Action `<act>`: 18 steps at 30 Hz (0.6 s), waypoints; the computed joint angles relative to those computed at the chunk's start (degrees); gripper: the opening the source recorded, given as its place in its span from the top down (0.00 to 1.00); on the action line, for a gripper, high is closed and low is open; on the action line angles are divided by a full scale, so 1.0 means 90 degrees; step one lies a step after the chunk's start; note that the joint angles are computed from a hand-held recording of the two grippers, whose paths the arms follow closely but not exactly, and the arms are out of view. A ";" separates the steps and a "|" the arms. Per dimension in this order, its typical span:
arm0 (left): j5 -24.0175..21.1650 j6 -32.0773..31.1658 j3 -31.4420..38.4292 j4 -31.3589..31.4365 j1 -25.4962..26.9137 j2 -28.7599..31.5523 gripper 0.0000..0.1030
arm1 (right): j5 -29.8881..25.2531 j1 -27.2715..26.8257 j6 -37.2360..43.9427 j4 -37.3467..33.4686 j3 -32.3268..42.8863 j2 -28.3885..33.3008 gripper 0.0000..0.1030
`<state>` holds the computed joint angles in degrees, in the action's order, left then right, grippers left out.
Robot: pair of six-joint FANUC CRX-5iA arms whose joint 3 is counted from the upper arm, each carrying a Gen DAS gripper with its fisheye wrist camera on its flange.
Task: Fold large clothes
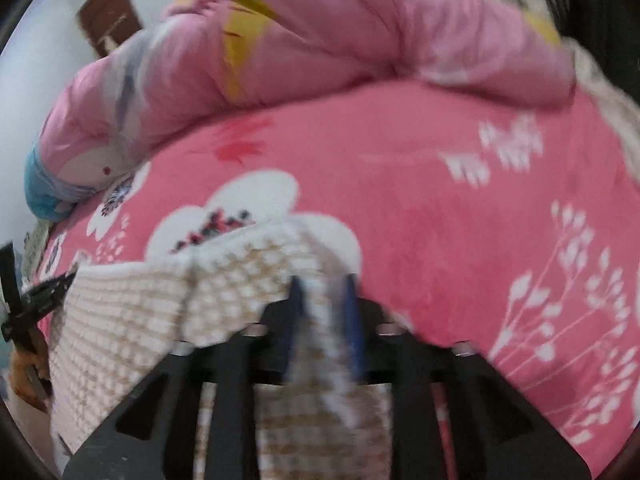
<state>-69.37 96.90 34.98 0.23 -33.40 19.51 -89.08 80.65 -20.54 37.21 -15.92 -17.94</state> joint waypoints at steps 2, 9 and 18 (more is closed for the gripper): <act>0.0308 0.0110 -0.0336 0.0351 0.0246 -0.0280 0.50 | -0.0331 0.0302 -0.0167 0.0153 0.0021 -0.0140 0.48; 0.1154 -0.0813 -0.0968 0.1831 0.0398 -0.0745 0.49 | 0.0208 0.0268 0.0507 0.0622 0.0566 0.0184 0.48; 0.0619 0.0013 -0.1137 0.1987 0.0571 -0.0313 0.44 | 0.1689 -0.0660 0.0229 -0.0348 -0.0048 -0.0149 0.63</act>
<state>-63.80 97.02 24.76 18.11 -28.27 16.70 -73.88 74.71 -18.48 34.07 -16.35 -19.28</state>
